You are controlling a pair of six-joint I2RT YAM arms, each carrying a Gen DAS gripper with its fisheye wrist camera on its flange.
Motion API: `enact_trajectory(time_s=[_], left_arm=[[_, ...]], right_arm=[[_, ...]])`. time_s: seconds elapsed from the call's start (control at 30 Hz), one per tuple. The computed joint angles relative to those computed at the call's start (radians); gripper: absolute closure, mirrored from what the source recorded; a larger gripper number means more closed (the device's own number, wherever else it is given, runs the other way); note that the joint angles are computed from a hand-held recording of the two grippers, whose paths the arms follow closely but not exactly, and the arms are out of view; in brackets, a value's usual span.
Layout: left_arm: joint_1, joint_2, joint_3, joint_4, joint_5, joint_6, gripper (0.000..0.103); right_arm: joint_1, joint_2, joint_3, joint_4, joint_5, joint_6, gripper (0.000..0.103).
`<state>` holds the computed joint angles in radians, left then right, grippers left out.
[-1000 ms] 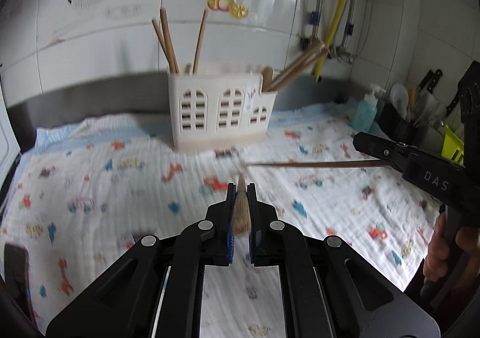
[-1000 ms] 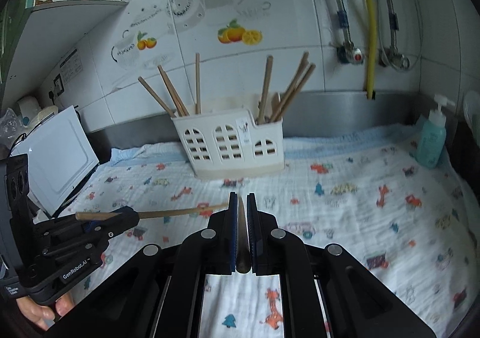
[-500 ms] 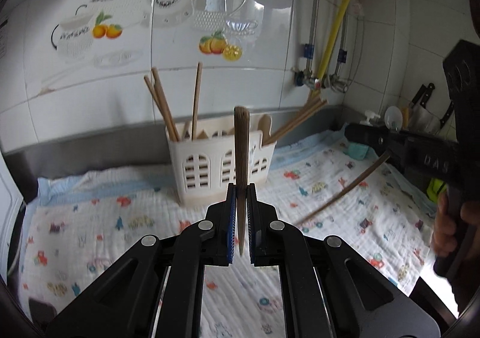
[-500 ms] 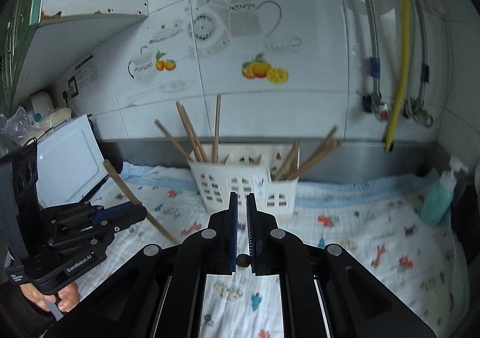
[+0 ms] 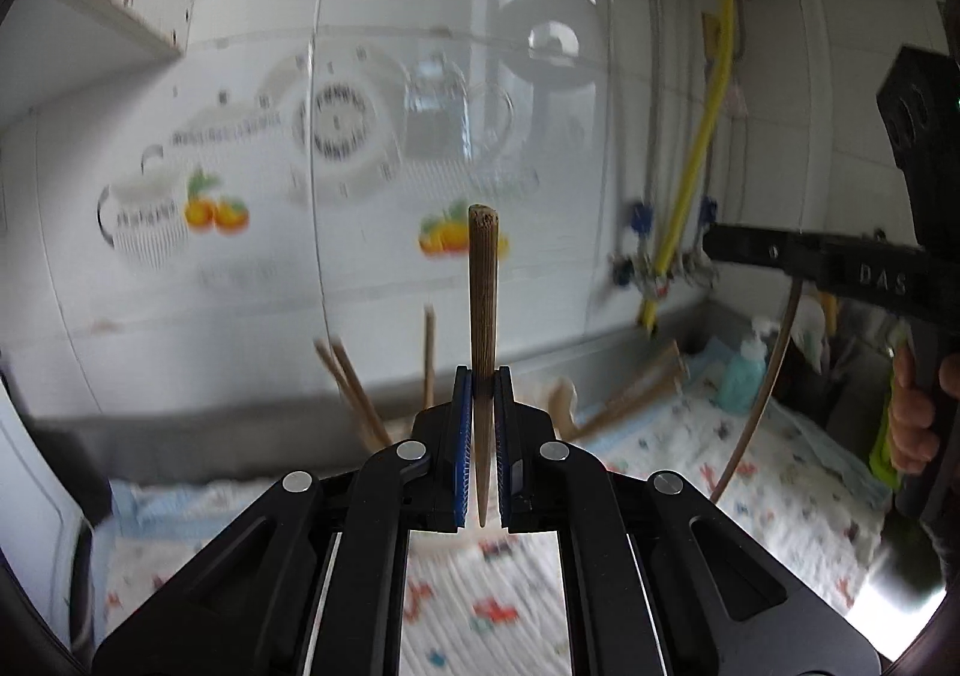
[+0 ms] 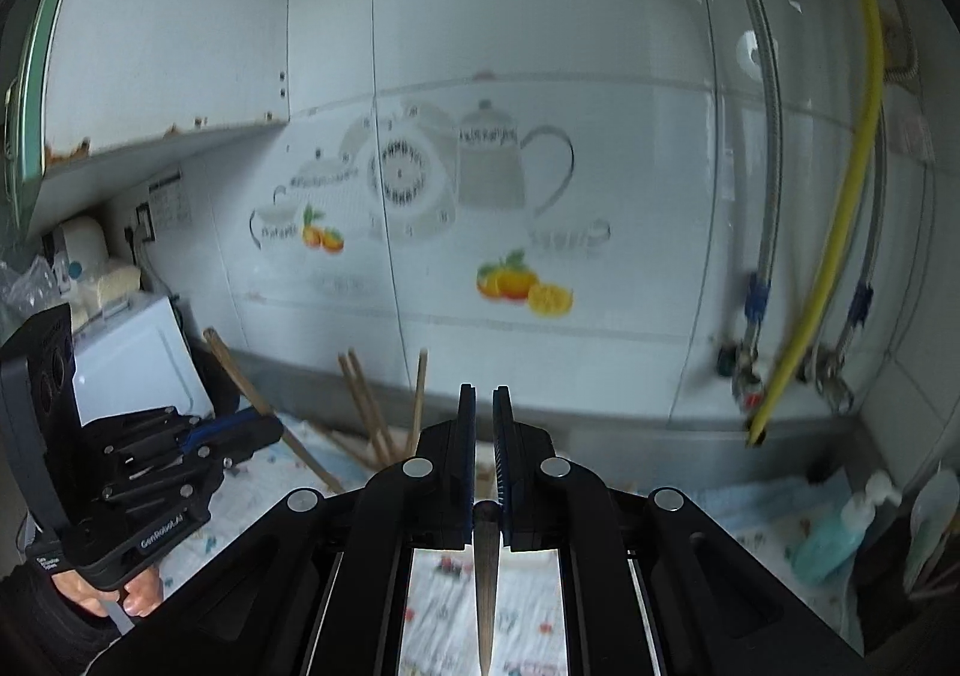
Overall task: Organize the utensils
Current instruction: 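Lift both held chopsticks up and carry them over the white holder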
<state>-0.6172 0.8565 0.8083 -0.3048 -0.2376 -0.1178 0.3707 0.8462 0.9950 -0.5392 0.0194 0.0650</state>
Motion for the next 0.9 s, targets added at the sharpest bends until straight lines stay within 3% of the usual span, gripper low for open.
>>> enact_trajectory(time_s=[0.3,0.73,0.9], left_arm=[[0.109,0.179,0.172,0.041,0.022,0.063,0.097],[0.206,0.307,0.129,0.118,0.114,0.055,0.097],[0.217,0.331,0.116,0.141,0.129,0.054,0.097]], right_arm=[[-0.029,0.211,0.185,0.085,0.02,-0.046,0.097],[-0.07,0.381,0.248,0.257,0.015,-0.031,0.097],[-0.074,0.42,0.289,0.27,-0.012,0.003,0.097]])
